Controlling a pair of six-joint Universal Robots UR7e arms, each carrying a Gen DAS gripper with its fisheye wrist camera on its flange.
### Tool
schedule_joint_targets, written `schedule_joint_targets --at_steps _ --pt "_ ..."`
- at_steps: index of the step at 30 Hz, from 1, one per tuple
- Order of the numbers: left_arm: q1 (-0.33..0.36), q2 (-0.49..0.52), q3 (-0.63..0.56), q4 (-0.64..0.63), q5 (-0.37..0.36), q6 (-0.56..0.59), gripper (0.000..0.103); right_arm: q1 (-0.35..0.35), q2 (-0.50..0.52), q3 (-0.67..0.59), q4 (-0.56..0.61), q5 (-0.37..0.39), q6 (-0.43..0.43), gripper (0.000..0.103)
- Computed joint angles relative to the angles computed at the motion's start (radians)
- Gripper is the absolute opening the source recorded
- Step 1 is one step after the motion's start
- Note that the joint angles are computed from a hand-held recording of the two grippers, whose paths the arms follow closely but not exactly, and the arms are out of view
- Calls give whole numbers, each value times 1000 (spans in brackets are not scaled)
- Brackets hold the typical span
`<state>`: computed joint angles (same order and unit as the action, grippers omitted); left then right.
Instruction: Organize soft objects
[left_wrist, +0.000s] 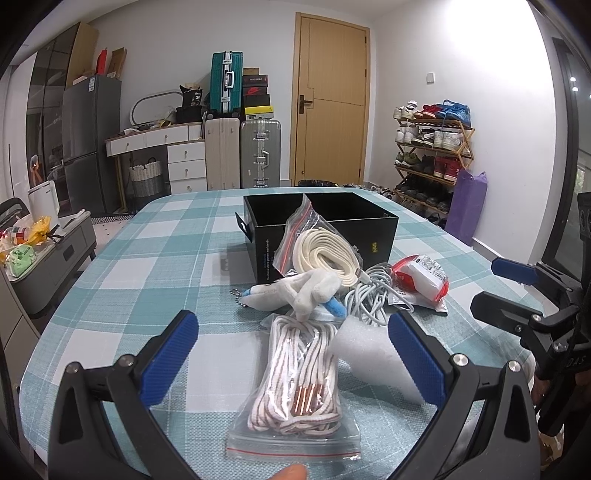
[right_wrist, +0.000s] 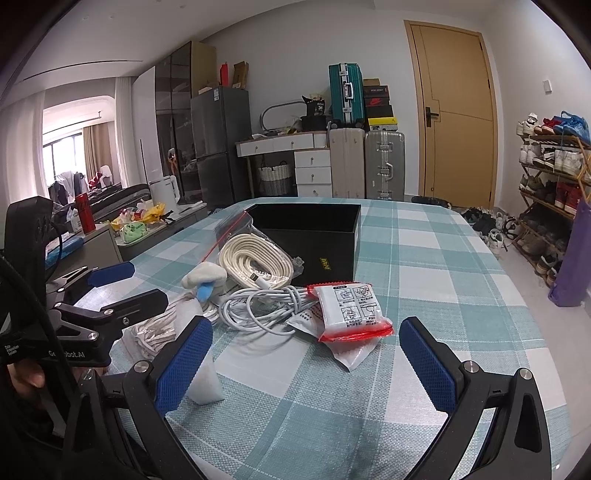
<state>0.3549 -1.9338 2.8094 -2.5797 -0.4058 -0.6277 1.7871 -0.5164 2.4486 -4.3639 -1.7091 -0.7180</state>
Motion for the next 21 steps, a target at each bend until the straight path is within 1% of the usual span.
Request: schedule_joint_targets --at_steps 3,5,7,9,14,16,18,21 --pt "-2 -8 -2 19 2 -6 103 2 1 -3 7 -1 6 103" --pt "-3 -14 -4 36 5 -12 103 -2 -1 -1 10 11 10 103" --pt "-6 -20 -6 54 6 -18 103 -6 -8 1 24 26 9 103" --pt "-13 -37 -10 100 13 -38 103 -6 -20 4 59 31 11 103" --pt "-9 -67 -15 144 0 -55 103 -6 -21 5 69 46 18 103" --pt "-14 -82 -10 161 4 -59 103 0 -22 3 82 38 18 103" --pt "-15 -91 -11 177 3 -63 103 16 -9 -6 69 10 16 103" --pt "-14 -115 -13 203 -6 -72 103 28 -10 -6 78 0 21 103"
